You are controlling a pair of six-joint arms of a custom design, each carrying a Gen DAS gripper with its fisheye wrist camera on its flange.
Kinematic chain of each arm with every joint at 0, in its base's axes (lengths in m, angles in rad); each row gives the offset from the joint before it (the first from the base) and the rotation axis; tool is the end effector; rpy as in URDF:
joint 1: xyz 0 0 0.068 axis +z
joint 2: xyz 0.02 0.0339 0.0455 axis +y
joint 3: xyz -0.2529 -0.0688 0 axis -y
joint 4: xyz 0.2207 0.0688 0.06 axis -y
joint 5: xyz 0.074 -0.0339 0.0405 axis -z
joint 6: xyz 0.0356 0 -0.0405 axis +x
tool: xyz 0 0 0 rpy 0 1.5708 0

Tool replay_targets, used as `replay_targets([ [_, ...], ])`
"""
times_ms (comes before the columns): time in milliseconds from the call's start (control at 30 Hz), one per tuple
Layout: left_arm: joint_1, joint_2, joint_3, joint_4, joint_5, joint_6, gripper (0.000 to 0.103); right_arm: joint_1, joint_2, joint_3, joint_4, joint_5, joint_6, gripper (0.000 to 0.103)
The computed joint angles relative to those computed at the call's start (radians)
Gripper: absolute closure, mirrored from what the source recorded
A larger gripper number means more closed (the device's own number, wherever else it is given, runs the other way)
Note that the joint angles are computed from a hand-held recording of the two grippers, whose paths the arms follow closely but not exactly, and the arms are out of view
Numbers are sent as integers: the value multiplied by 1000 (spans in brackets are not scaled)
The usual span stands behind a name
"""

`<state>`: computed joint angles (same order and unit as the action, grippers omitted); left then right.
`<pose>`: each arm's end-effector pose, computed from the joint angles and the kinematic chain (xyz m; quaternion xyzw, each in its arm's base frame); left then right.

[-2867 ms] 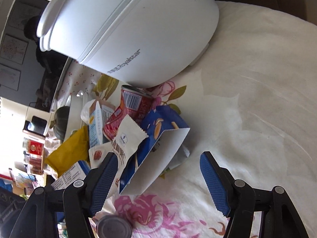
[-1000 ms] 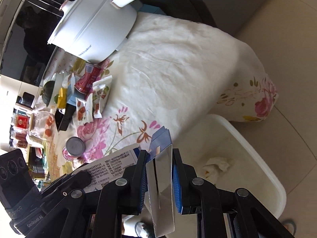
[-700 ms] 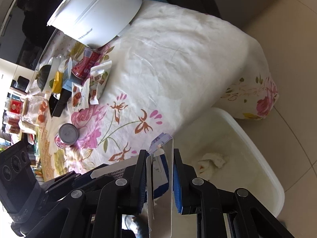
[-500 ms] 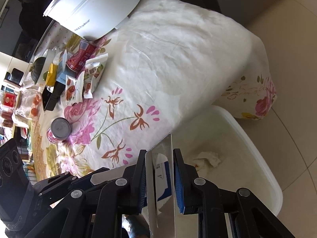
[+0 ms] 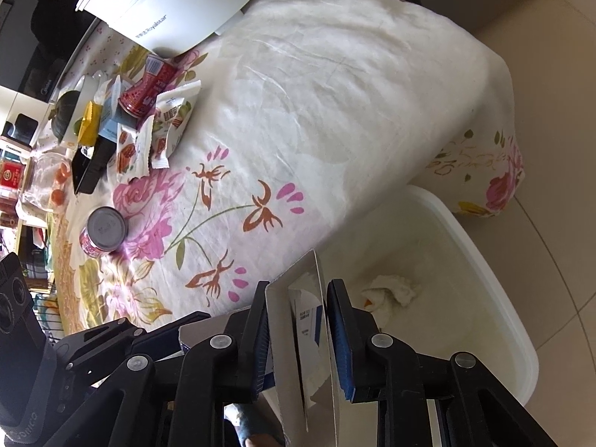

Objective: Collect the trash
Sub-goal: 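Carry the blue box over the white bin and open the left tool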

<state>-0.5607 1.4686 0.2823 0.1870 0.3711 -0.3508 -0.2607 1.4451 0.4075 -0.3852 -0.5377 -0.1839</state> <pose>0.1545 -0.1123 0.0929 0.1505 0.9323 -0.2809 0.1709 0.1666 -0.0256 0.1014 0.0173 0.9615 0.2427 0.1279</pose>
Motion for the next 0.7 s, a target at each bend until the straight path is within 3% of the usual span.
replay_targets([
  [700, -30, 31, 24, -14, -28, -13, 69, 43, 22, -2, 32, 23, 43, 62],
])
